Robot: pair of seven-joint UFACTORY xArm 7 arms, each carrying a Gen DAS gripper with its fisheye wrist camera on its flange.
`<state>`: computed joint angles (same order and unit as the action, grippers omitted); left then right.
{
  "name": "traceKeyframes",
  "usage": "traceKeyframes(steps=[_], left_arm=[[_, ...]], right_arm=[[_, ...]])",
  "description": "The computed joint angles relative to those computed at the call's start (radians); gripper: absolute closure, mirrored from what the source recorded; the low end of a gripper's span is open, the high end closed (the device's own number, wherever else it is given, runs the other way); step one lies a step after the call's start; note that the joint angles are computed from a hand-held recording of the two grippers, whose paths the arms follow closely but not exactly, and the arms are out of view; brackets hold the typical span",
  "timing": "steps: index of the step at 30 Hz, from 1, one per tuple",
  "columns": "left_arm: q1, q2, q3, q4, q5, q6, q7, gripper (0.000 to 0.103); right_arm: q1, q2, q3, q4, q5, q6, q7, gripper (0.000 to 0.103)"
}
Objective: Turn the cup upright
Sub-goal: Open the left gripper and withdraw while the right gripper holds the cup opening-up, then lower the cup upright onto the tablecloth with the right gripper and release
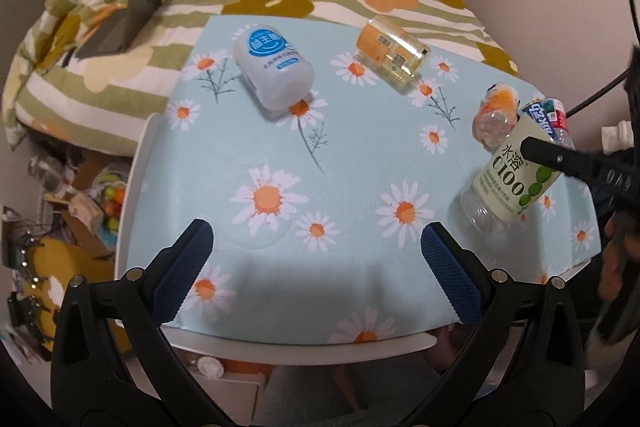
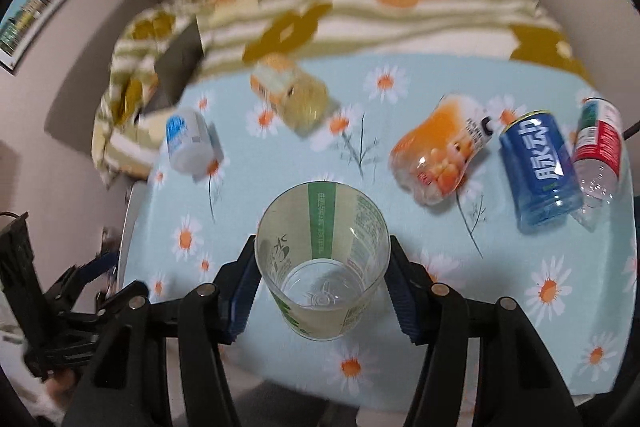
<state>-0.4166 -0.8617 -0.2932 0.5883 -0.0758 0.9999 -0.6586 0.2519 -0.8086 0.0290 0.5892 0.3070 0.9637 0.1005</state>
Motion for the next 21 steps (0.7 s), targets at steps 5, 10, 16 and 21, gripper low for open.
traceKeyframes(steps=[5,10,16,21], left_arm=[[0.000,-0.052,-0.026,-0.012,0.026,0.042,-0.020,0.000],[-0.012,-0.080,-0.040,-0.022,0.034,0.069,-0.026,0.000],[-0.023,-0.100,-0.048,-0.034,0.033,0.078,-0.033,0.000],[-0.025,-0.105,-0.049,-0.034,0.034,0.083,-0.037,0.000]], right_arm=[[-0.031,-0.169,0.142,-0.187,-0.104,-0.211,0.108,0.048],[-0.015,-0.236,0.212,-0.277,-0.235,-0.362,0.161,0.048],[0.020,-0.293,0.214,-0.357,-0.307,-0.435,0.227,0.048],[0.034,-0.319,0.216,-0.374,-0.339,-0.435,0.278,0.045]])
